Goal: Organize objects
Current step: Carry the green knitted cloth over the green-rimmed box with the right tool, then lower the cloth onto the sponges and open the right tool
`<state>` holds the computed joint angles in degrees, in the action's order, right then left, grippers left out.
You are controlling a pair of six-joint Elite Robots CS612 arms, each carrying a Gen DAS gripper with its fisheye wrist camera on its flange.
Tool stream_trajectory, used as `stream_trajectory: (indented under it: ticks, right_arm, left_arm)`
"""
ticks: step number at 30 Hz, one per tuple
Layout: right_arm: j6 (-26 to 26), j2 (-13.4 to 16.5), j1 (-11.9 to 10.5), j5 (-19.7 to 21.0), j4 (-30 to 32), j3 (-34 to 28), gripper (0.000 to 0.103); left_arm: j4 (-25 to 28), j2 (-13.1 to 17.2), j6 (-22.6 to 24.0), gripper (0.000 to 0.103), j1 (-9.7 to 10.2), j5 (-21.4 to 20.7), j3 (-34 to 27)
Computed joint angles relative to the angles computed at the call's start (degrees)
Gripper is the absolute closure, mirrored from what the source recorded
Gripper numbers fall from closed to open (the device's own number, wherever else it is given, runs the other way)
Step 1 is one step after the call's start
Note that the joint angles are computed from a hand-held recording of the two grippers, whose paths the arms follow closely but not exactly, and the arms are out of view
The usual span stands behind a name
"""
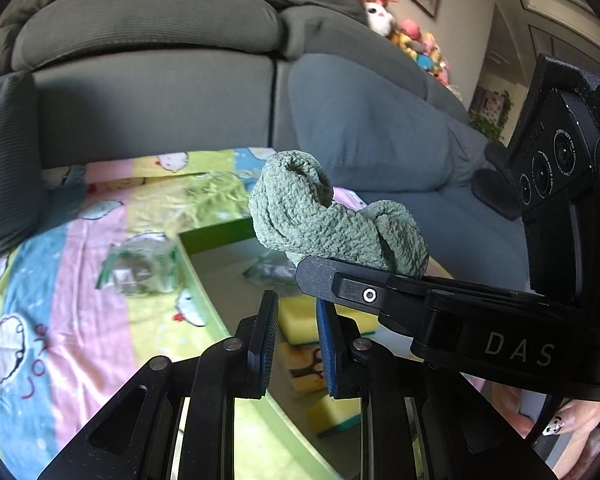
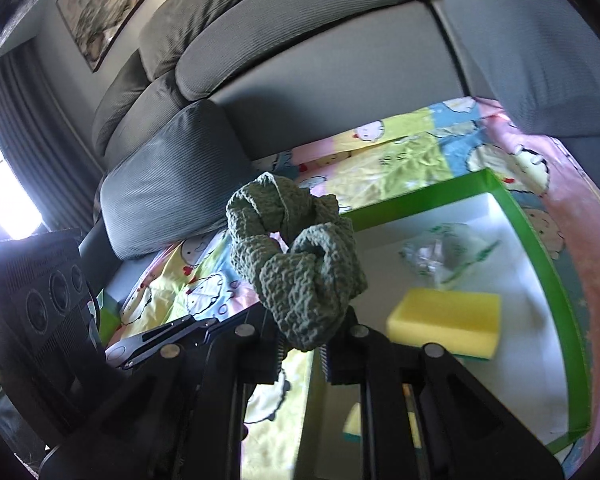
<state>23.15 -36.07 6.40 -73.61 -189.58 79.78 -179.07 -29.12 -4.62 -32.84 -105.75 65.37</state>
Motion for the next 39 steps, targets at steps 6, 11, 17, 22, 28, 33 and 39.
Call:
stream_trajectory:
  ticks: [6,11,17,22,28,33,39]
  right_arm:
    - [1.56,-0.49,-0.96,-1.57,-0.2,1.74,0.087]
    - [3.75,-0.6,-1.87,-1.41,-0.35,2.63,0.087]
    - [5.99,-0.47,-2.58,-1.22,-0.25,2.9,0.087]
    - [7.34,-0.43,-2.84,-1.93,0.89,2.79,0.087]
    - [8.63,-0.38,-2.87,-3.47,2.9,2.49,0.087]
    - [9.45,-0.26,-2.94,-4.16,5.06,2.01,0.087]
    - [10.4,-0.1,-3.03,-4.31,6.91,1.56,0.087]
  left_arm:
    - [2.75,0.93,0.59,0.083,-1.15,-0.21,-1.86]
    - [4.39,1.51,0.96,0.083,-1.89,0.23,-3.12]
    - [6.88,2.26,0.93,0.083,-2.27,0.1,-4.85]
    - [8.86,2.94,0.48,0.083,-2.37,-0.44,-6.27]
    - [10.64,3.57,-0.12,0.083,-2.45,-0.12,-7.4]
    - [12.59,3.74,0.04,0.083,-2.49,0.02,-8.05]
    - [14.42,3.62,0.4,0.083,-2.66,0.99,-8.33]
